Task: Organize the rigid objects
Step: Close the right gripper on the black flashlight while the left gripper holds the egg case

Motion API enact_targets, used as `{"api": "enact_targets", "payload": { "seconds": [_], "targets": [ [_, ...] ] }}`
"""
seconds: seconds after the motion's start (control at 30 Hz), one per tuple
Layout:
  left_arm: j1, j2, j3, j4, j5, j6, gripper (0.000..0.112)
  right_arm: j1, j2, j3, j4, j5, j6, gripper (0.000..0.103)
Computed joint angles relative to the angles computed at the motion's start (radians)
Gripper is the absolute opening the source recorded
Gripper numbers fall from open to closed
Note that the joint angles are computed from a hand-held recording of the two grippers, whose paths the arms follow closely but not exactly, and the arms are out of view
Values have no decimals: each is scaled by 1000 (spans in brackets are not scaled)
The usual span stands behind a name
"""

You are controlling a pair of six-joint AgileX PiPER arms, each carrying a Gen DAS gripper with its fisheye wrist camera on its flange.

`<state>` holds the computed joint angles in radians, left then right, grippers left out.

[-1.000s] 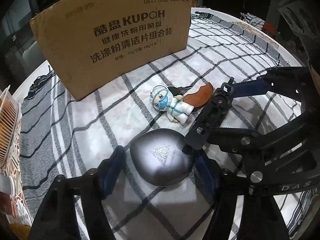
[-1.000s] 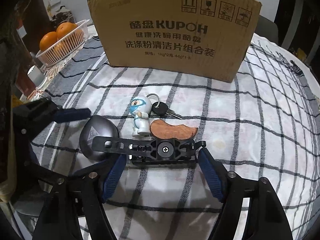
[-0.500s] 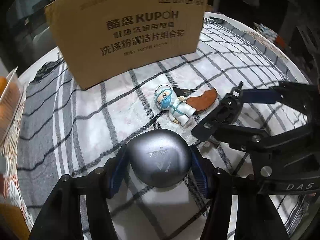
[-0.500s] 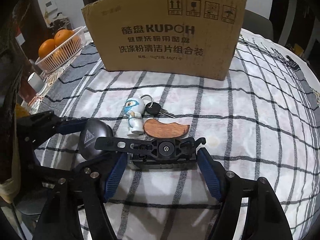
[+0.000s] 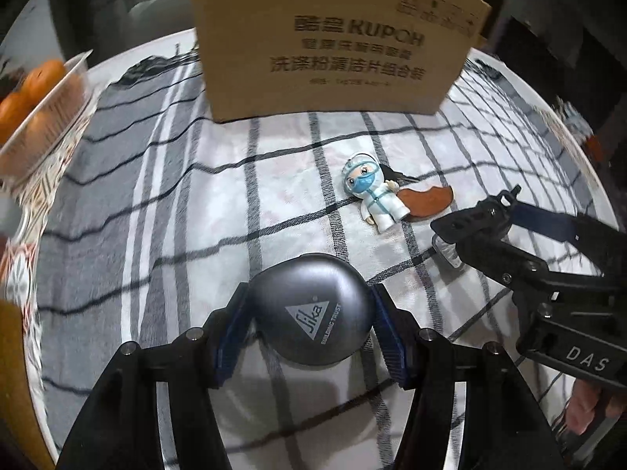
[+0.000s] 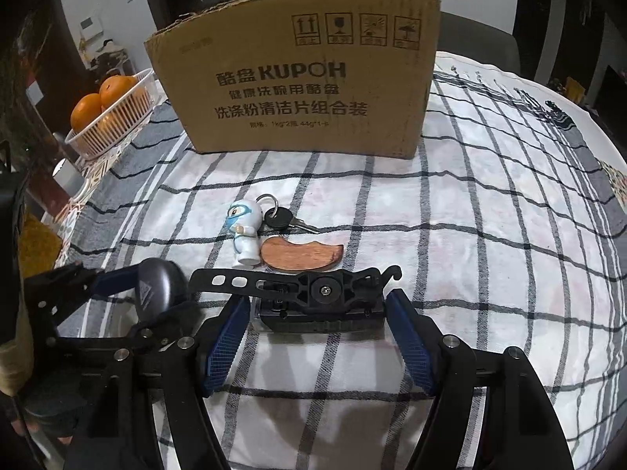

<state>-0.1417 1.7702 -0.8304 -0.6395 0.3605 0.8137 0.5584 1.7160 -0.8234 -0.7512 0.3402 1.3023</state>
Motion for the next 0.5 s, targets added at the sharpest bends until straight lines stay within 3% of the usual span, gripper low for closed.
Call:
{"api": "enact_targets", "payload": {
  "seconds": [0.27, 0.3, 0.33, 0.37, 0.5],
  "targets": [
    [21, -69, 31, 3, 16, -116, 59, 1, -39, 13, -30, 12, 27, 72],
    [21, -83, 34, 12, 14, -133, 59, 4, -48, 14, -38, 20, 34, 70],
    [20, -95, 35, 16, 15, -142, 59, 8, -54, 13, -51, 29, 48, 60],
    [20, -104, 34, 15, 17, -146, 58, 13, -61, 13, -60, 41, 56, 42],
    [15, -123, 25, 36, 14, -173, 58, 8, -79, -3, -2, 58, -11, 42]
  ]
}}
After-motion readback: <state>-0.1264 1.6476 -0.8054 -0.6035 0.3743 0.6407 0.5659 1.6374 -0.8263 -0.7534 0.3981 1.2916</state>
